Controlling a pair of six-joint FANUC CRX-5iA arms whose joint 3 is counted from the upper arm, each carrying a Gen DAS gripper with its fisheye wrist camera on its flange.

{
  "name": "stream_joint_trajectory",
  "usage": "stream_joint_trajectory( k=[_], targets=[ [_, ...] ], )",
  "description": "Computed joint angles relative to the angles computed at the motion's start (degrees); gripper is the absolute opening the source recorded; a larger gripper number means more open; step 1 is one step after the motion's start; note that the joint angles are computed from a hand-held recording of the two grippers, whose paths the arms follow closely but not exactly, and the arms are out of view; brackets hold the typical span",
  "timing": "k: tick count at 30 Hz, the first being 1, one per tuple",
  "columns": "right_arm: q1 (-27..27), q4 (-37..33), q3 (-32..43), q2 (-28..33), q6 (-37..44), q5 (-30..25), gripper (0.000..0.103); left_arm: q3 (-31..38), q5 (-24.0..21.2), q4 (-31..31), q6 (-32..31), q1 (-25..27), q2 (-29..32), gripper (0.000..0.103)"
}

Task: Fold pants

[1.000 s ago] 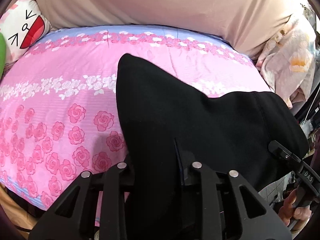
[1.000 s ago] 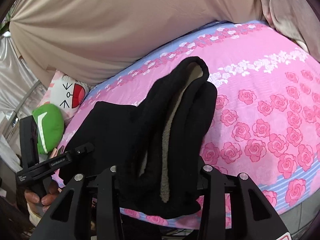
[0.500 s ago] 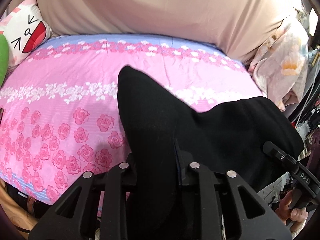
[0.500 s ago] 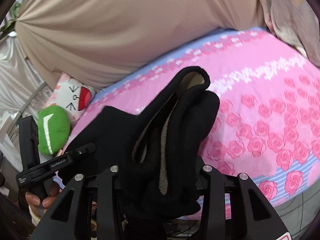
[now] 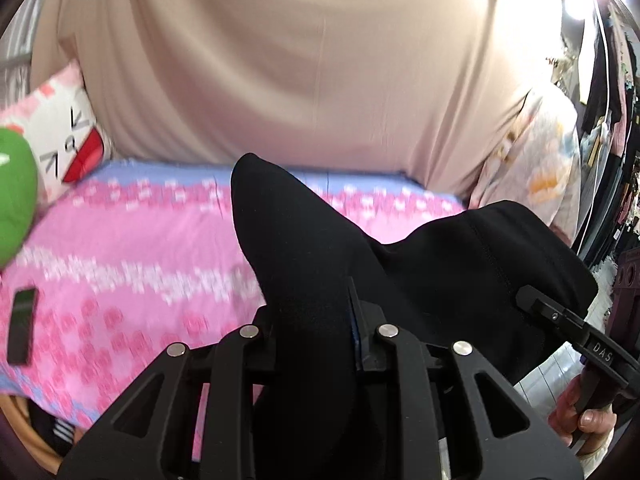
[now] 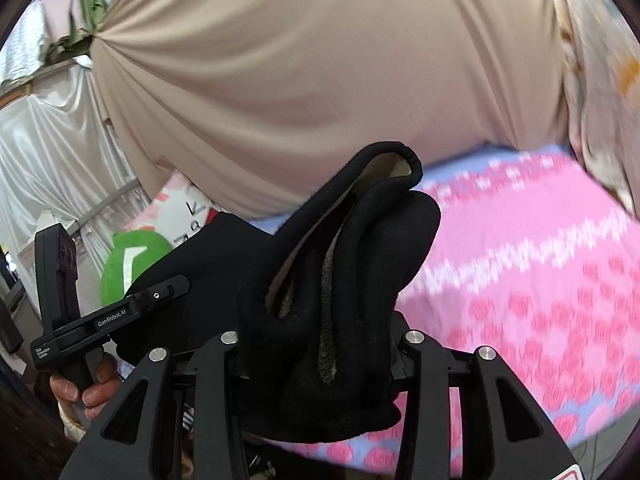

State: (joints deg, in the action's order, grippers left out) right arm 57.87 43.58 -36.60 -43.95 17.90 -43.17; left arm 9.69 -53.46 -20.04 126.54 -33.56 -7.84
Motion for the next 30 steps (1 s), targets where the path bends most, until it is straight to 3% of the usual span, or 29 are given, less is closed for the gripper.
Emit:
stream_joint_trajectory(
  k=[14, 21, 27, 30],
  targets=[
    [-16.26, 2.16, 10.56, 12.25, 11.04, 19.33, 0.039, 11.21, 5.66, -10.95, 0.64, 0.94, 4.58, 0.022],
    [-23.19, 1.01, 16.90, 21.24, 14.29, 26.91, 0.039, 19.33, 6.40, -13.46, -0.59, 3.67, 11.74, 0.022],
    [-27.73, 1.93, 21.61, 28.78, 13.06, 31.62, 0.039, 24.92, 8.35, -12.53, -1.83, 6.76, 17.75, 0.022],
    [-30.23, 4.24, 22.68, 32.11, 10.06, 34.61, 0.039, 30.14, 7.07, -13.10, -3.15, 7.59, 22.72, 0.022]
  ],
)
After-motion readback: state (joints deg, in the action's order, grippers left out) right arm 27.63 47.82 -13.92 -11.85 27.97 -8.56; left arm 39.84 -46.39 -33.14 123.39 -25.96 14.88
